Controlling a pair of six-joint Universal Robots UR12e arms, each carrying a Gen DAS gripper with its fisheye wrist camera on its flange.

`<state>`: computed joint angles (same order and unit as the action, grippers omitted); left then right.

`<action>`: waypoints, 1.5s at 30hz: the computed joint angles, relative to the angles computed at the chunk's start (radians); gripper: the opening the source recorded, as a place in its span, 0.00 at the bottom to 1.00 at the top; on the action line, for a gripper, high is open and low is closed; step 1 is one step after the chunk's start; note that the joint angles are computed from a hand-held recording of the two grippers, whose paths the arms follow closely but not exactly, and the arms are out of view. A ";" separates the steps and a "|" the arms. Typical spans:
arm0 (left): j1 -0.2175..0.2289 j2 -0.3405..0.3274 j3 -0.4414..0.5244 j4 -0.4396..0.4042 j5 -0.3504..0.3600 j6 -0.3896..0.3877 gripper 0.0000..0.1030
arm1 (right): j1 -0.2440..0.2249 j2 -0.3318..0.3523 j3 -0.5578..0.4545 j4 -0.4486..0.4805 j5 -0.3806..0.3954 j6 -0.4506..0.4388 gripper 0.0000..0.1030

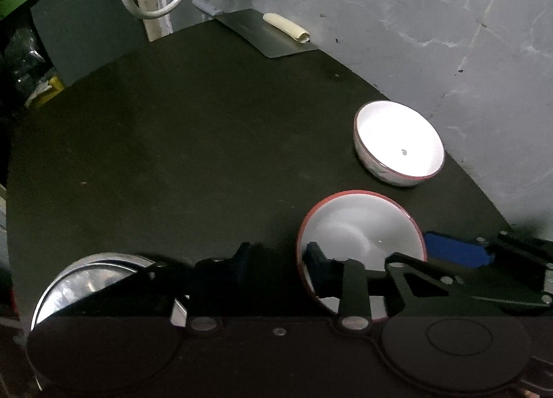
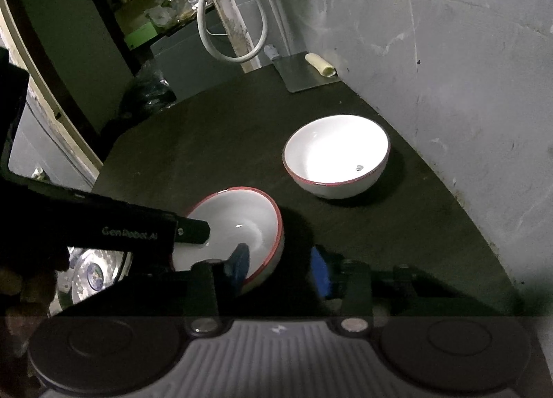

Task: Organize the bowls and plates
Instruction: 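Lift the white bowl with the left tool and carry it over the steel bowl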

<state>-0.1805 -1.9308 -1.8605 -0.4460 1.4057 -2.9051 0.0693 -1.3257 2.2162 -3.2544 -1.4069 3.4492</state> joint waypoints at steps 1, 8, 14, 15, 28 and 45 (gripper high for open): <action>0.001 0.001 0.001 -0.010 -0.008 -0.003 0.28 | -0.001 0.000 0.000 0.000 0.006 0.003 0.33; 0.024 0.013 -0.019 -0.028 -0.099 -0.091 0.08 | 0.000 -0.004 -0.007 0.022 0.027 0.031 0.20; 0.029 0.030 -0.045 -0.010 -0.117 -0.127 0.08 | 0.001 -0.009 -0.003 0.022 0.023 0.045 0.14; 0.032 0.033 -0.049 -0.006 -0.125 -0.137 0.08 | 0.002 -0.011 0.000 0.019 0.017 0.046 0.13; 0.071 0.105 -0.116 0.094 -0.181 -0.146 0.07 | 0.000 -0.063 0.030 -0.057 0.041 0.024 0.11; 0.129 0.212 -0.207 0.116 -0.226 -0.181 0.07 | 0.009 -0.135 0.045 0.004 0.139 -0.059 0.12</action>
<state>-0.0519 -1.7187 -2.0673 -0.3295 1.1793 -3.0866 0.0787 -1.4607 2.2610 -3.2506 -1.2674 3.3907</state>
